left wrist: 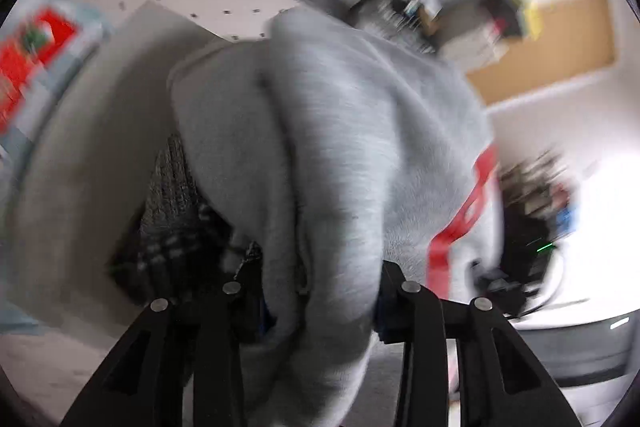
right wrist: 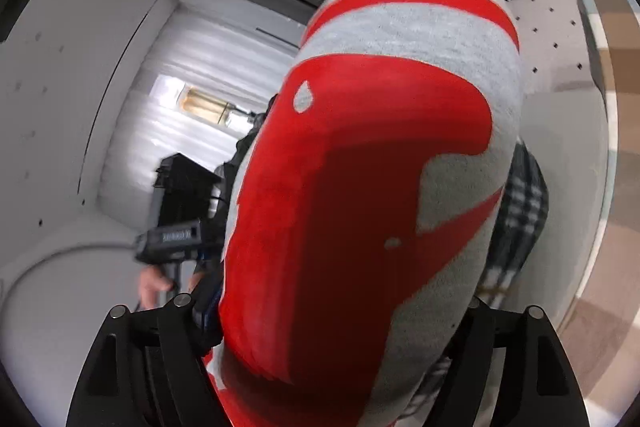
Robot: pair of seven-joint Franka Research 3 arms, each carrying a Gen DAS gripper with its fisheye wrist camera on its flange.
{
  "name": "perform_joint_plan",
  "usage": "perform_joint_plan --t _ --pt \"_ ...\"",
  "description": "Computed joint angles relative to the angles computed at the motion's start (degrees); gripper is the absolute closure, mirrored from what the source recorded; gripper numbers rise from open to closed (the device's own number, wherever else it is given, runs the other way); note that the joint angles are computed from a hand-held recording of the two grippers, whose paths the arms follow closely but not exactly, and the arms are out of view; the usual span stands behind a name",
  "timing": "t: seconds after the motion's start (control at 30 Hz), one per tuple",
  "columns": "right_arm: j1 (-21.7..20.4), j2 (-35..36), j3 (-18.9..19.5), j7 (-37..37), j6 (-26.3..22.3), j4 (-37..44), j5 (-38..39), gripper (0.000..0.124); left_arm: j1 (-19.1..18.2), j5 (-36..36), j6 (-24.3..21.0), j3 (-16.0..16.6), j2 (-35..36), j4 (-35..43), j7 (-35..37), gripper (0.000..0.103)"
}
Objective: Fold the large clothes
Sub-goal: 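Lower the hoodie bundle onto the grey cabinet top with both grippers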
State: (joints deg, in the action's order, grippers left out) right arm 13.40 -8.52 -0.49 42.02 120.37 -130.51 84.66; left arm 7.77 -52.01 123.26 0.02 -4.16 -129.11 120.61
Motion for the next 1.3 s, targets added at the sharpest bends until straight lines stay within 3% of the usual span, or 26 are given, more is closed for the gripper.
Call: perform_joint_plan --t 0.07,0.3,0.47,0.57,0.67,0.77,0.87,0.9,0.97,1.07,1.13,1.2,1.3 --pt "-0.11 0.01 0.35 1.32 0.43 1.37 -4.45 0.043 -0.23 0.16 1.14 -0.21 -0.97 -1.37 2.53 0.066" --pt "-0.64 -0.22 0.96 12.46 -1.05 7.04 -22.8 0.036 -0.96 7.42 6.27 0.36 -6.35 -5.02 -2.05 0.061" --pt "-0.5 -1.3 2.54 20.11 -1.03 11.26 -41.4 0.033 -0.93 18.19 14.81 0.64 -11.18 -8.54 -8.35 0.061" --pt "-0.07 -4.35 5.29 22.09 5.56 11.0 -57.77 0.027 -4.41 11.99 13.32 5.21 -16.02 -10.98 -2.08 0.061" --pt "-0.41 -7.23 8.4 26.17 11.89 9.93 -72.63 0.027 -8.92 6.84 11.74 6.45 -19.77 -13.28 4.89 0.06" --pt "1.93 -5.63 7.84 25.98 16.71 12.17 -74.21 0.027 -12.71 3.59 12.12 5.49 -17.09 -13.46 9.45 0.06" --pt "4.49 0.86 6.7 24.26 14.44 19.8 -69.29 0.027 -13.82 2.33 15.9 4.08 -9.31 -12.26 11.13 0.06" --pt "5.03 3.5 6.55 24.66 13.36 22.56 -67.25 0.027 -12.23 2.6 15.91 2.67 -6.11 -11.26 10.44 0.06" --pt "5.38 7.05 6.24 26.15 6.96 27.18 -65.51 0.027 -10.73 -5.32 12.96 3.68 -0.45 -9.48 16.05 0.06" --pt "7.18 14.97 7.0 30.75 -0.9 34.0 -75.53 0.025 -6.66 -14.53 6.94 4.61 3.52 -8.07 24.59 0.063" --pt "9.04 16.47 7.11 32.53 0.06 34.16 -81.84 0.021 -4.24 -17.41 5.35 4.3 6.04 -7.43 28.14 0.073" --pt "9.21 18.48 6.81 33.71 -1.65 36.29 -80.83 0.021 -1.75 -19.56 2.75 3.8 9.42 -6.05 31.14 0.088" --pt "10.15 17.8 6.6 33.81 0.95 34.56 -83.43 0.021 2.29 -21.14 -2.36 2.98 13.92 -3.43 31.69 0.099"
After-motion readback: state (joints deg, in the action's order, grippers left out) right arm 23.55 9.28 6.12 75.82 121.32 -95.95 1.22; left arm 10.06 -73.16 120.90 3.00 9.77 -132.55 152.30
